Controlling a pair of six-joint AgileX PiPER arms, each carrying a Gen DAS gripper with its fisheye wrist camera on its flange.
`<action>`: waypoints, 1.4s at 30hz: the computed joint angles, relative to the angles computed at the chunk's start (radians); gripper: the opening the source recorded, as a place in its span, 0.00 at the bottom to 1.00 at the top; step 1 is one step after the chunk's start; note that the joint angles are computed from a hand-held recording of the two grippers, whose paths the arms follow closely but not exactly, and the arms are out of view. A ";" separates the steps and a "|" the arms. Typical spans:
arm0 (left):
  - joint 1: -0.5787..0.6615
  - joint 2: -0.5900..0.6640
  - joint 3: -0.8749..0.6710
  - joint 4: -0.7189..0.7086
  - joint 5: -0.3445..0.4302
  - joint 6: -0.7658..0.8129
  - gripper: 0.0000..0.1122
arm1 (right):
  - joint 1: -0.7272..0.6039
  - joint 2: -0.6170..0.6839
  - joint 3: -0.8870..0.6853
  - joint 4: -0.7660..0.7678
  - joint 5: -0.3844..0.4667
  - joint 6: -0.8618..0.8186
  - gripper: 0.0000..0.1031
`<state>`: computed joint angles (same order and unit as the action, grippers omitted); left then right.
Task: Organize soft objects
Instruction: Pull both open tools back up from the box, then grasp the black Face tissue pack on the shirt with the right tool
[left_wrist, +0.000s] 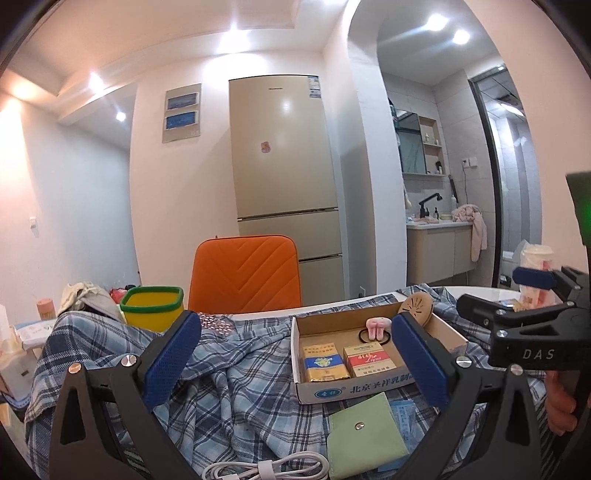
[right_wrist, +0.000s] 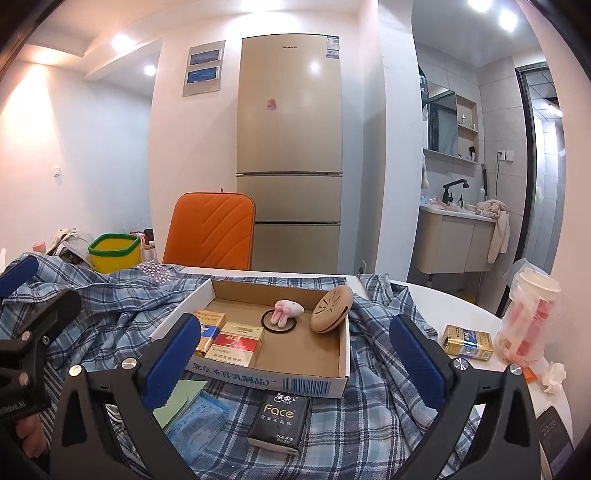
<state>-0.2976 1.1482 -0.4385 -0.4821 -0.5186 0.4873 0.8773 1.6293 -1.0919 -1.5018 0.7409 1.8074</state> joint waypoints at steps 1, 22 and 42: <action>-0.002 0.002 -0.002 -0.005 0.003 0.009 0.91 | 0.000 0.001 -0.001 0.001 -0.002 -0.005 1.00; 0.046 0.023 -0.042 0.023 0.082 -0.028 0.91 | -0.055 0.044 -0.075 0.222 -0.058 -0.202 1.00; 0.058 0.073 -0.096 -0.069 0.158 0.049 0.91 | -0.225 0.272 -0.352 1.112 -0.018 -1.035 0.78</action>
<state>-0.2394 1.2209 -0.5341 -0.5512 -0.3611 0.5359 0.6523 1.9014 -1.4441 -0.3898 0.7232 0.7728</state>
